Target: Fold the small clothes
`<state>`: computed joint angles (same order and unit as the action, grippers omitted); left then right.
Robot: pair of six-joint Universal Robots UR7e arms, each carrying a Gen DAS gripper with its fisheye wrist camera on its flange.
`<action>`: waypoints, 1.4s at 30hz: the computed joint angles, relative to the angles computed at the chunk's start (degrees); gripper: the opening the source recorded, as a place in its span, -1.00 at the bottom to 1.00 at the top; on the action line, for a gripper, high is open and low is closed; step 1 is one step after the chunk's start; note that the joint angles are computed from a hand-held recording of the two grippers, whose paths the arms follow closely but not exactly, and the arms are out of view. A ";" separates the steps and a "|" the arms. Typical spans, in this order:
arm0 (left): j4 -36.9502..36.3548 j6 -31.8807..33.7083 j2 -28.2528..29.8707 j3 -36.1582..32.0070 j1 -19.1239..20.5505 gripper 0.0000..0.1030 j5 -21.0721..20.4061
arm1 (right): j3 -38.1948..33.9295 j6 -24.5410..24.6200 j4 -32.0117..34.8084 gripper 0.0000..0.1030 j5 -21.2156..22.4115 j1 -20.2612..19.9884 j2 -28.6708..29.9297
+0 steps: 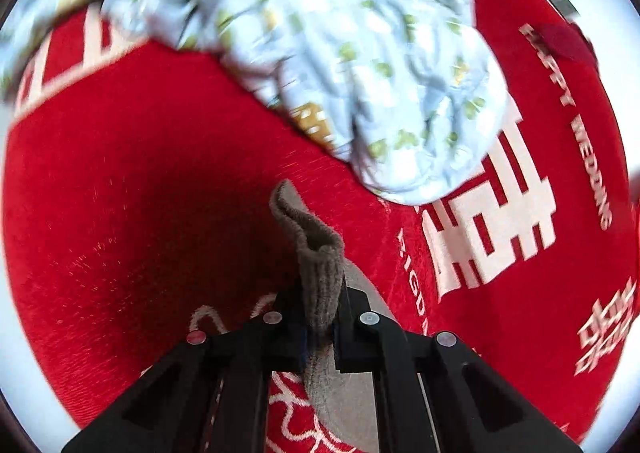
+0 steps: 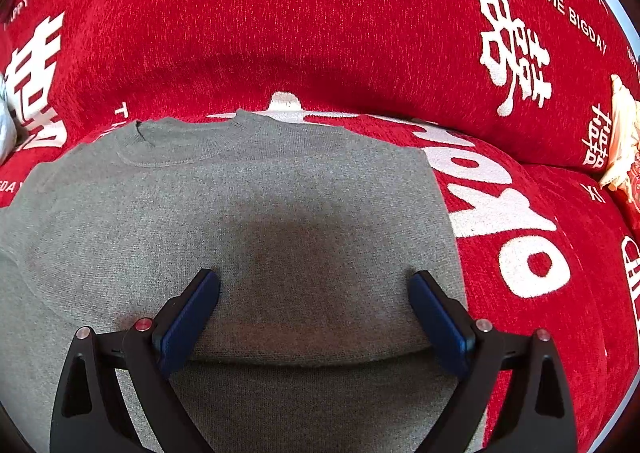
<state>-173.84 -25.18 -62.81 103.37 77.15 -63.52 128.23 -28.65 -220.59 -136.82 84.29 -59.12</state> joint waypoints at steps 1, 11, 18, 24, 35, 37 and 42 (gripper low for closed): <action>0.28 1.33 -0.03 0.04 -1.05 -0.83 1.32 | -0.05 -0.04 0.00 0.88 -0.07 0.02 0.04; 4.36 6.25 0.82 -0.55 -6.79 -0.83 1.28 | -0.11 -0.23 -0.17 0.88 -0.19 0.03 0.11; 8.95 7.33 3.27 -1.28 -11.28 -0.83 1.59 | -0.12 -0.14 -0.13 0.88 -0.18 0.06 0.14; 10.95 7.97 5.00 -0.76 -15.18 -0.83 2.07 | -0.08 -0.02 -0.07 0.88 -0.02 0.04 0.05; 13.46 6.27 9.00 -0.96 -20.88 -0.83 -0.52 | 0.04 1.11 1.13 0.88 0.57 -0.04 -0.43; 13.57 6.23 9.80 -0.83 -22.01 -0.83 -0.77 | 0.11 1.54 1.68 0.88 0.73 -0.06 -0.70; 14.00 5.94 11.34 -0.58 -24.60 -0.83 -1.33 | 0.55 3.63 4.13 0.89 1.06 0.28 -2.05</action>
